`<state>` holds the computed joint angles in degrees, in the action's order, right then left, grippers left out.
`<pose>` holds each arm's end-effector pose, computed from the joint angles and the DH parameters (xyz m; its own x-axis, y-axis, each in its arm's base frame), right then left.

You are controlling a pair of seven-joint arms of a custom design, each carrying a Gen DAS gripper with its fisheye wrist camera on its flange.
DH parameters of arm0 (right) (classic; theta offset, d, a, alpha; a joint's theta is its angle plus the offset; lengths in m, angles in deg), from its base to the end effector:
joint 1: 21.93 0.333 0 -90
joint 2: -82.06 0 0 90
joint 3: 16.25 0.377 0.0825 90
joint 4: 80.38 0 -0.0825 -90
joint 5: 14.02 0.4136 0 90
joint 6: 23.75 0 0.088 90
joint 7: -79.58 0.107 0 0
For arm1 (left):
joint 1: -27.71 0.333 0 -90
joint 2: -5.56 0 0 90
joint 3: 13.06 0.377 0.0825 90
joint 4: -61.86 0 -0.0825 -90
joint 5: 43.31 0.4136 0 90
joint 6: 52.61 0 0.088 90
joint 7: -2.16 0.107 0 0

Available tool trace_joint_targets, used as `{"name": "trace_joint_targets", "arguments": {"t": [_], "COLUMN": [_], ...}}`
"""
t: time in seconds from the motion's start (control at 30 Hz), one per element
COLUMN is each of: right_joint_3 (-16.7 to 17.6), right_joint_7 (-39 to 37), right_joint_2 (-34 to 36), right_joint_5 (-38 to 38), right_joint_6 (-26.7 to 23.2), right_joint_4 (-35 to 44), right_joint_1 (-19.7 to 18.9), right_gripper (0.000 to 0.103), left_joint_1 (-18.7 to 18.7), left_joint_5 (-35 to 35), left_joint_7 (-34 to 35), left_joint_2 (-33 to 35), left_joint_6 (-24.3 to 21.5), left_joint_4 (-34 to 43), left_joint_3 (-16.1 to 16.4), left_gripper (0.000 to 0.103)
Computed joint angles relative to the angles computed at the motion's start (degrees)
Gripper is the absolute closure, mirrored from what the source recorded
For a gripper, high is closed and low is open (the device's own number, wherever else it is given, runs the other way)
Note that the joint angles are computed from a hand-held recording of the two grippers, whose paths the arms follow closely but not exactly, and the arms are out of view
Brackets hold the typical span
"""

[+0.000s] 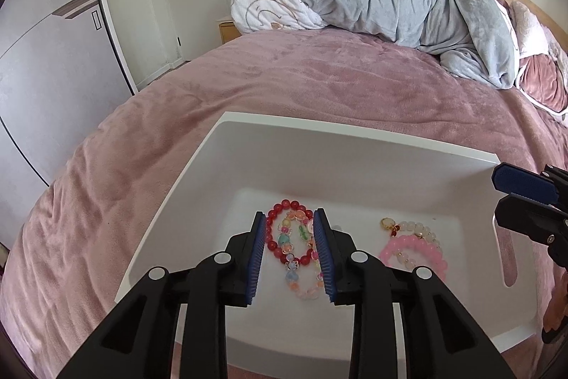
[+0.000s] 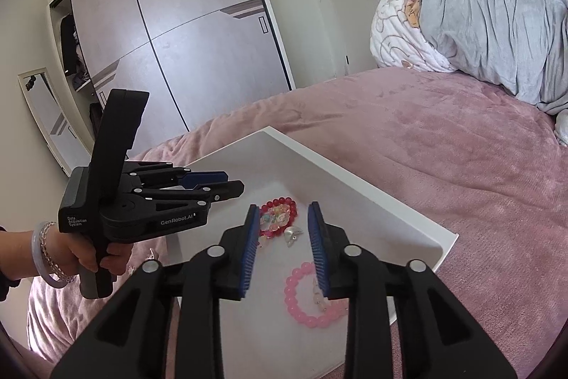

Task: Organize jewelry
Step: 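Open the left tool releasing the multicolour bracelet while the right tool releases the pink bracelet into the box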

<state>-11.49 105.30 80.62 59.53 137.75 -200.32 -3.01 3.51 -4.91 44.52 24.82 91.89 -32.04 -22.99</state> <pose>0.5650 0.1964 0.5377 0.5326 -0.7960 -0.2876 -0.5948 -0.1102 -0.7963 0.6228 -0.4071 0.5309 -0.1552 -0.9856 -0.0667 -0.7410 0.1608 -0.6520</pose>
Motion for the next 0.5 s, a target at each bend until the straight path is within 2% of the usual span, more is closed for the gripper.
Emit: {"name": "trace_joint_targets", "arguments": {"t": [0.13, 0.27, 0.43, 0.5], "right_joint_3": [0.3, 0.5, 0.9, 1.0], "right_joint_7": [-0.1, -1.1, -2.1, -1.7], "right_joint_2": [-0.8, -2.0, -3.4, -4.0], "right_joint_5": [-0.8, -0.4, -2.5, -3.4], "right_joint_6": [1.0, 2.7, 5.8, 6.7], "right_joint_4": [-0.4, -0.6, -1.4, -1.9], "right_joint_1": [0.4, 1.3, 3.0, 3.8], "right_gripper": [0.069, 0.057, 0.053, 0.048], "left_joint_1": [-0.2, 0.1, 2.1, 3.4], "left_joint_5": [1.9, 6.1, 10.6, 11.5], "left_joint_7": [-2.6, -7.8, -13.2, -14.8], "left_joint_2": [-2.5, -6.5, -12.4, -14.8], "left_joint_6": [0.8, 2.4, 3.0, 2.7], "left_joint_4": [-2.2, -5.7, -10.8, -12.9], "left_joint_3": [0.5, 0.9, -0.1, -0.7], "left_gripper": [0.067, 0.058, 0.05, 0.041]}}
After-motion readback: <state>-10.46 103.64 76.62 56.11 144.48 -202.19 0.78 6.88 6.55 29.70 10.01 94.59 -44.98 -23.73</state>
